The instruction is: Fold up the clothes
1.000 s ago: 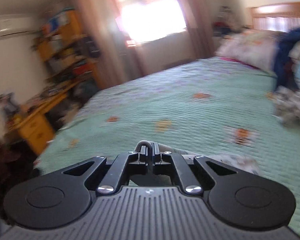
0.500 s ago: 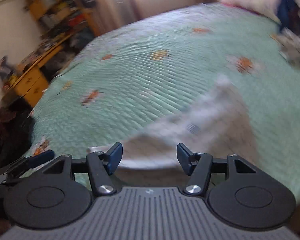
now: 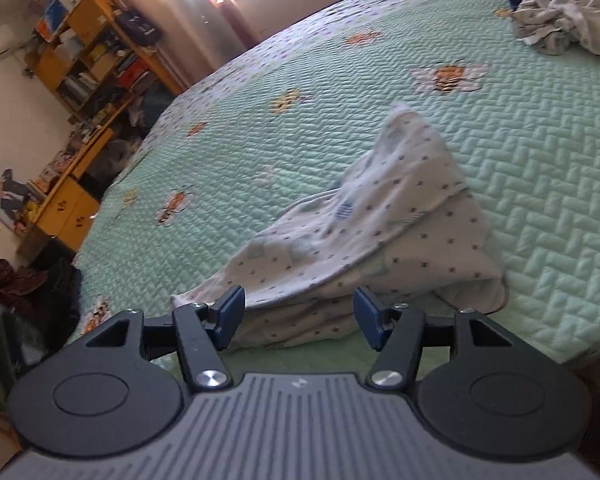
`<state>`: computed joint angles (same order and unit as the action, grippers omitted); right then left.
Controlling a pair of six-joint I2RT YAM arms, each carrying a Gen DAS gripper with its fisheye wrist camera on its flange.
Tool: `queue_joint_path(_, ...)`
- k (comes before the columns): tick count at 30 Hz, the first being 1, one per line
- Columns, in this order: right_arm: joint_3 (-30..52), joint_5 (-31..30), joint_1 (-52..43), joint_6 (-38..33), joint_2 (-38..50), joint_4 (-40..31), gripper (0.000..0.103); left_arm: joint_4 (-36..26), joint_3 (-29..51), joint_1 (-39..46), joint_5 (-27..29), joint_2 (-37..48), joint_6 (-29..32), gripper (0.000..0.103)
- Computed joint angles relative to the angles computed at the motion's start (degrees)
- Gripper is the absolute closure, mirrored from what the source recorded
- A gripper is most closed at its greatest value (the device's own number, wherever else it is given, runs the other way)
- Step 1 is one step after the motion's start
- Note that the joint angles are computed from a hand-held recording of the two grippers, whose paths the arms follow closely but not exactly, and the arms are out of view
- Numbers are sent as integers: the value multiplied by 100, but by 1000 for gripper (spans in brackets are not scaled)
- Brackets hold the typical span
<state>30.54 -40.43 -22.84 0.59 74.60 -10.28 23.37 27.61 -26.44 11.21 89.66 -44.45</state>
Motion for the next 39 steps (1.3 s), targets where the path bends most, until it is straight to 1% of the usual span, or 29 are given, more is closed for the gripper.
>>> queue_joint_path(4, -42, -90, 0, 12, 184, 179, 41, 386, 139, 400, 674, 404, -870, 23)
queue_joint_path(10, -62, -193, -225, -82, 413, 236, 41, 742, 372, 686, 986, 1050, -2020, 23)
queue_joint_path(13, -64, -262, -347, -175, 509, 229, 41, 1000, 266, 757, 1163, 1048, -2567, 23)
queue_joint_path(14, -58, -286, -379, -204, 544, 229, 41, 1014, 197, 742, 1153, 926, -2684, 23)
queue_joint_path(16, -55, -308, -417, -232, 582, 247, 41, 1033, 58, 709, 1057, 664, -2825, 23)
queue_joint_path(19, -44, -357, -427, -239, 674, 293, 41, 917, 130, 771, 991, 555, -2803, 23)
queue_joint_path(22, -71, -363, -388, -245, 694, 322, 41, 796, 349, 830, 845, 764, -2801, 23)
queue_joint_path(26, -93, -384, -419, -297, 680, 287, 41, 883, 509, 912, 1004, 1179, -3149, 23)
queue_joint_path(28, -88, -417, -499, -310, 704, 296, 41, 902, 576, 821, 928, 1267, -3164, 23)
queue_joint_path(32, -43, -403, -538, -298, 821, 321, 41, 701, 914, 749, 701, 1537, -3349, 23)
queue_joint_path(33, -47, -400, -519, -289, 837, 339, 41, 685, 1040, 755, 654, 1681, -3407, 26)
queue_joint_path(34, -51, -398, -502, -284, 851, 350, 41, 743, 1133, 756, 628, 1830, -3500, 39)
queue_joint_path(35, -65, -400, -480, -268, 851, 367, 41, 910, 1177, 764, 672, 1986, -3596, 48)
queue_joint_path(36, -83, -415, -471, -260, 841, 377, 41, 1044, 1206, 756, 740, 2110, -3630, 79)
queue_joint_path(37, -102, -432, -465, -252, 829, 389, 41, 1163, 1221, 734, 769, 2207, -3657, 96)
queue_joint_path(39, -127, -423, -467, -215, 849, 437, 41, 1338, 1138, 593, 537, 2212, -3660, 97)
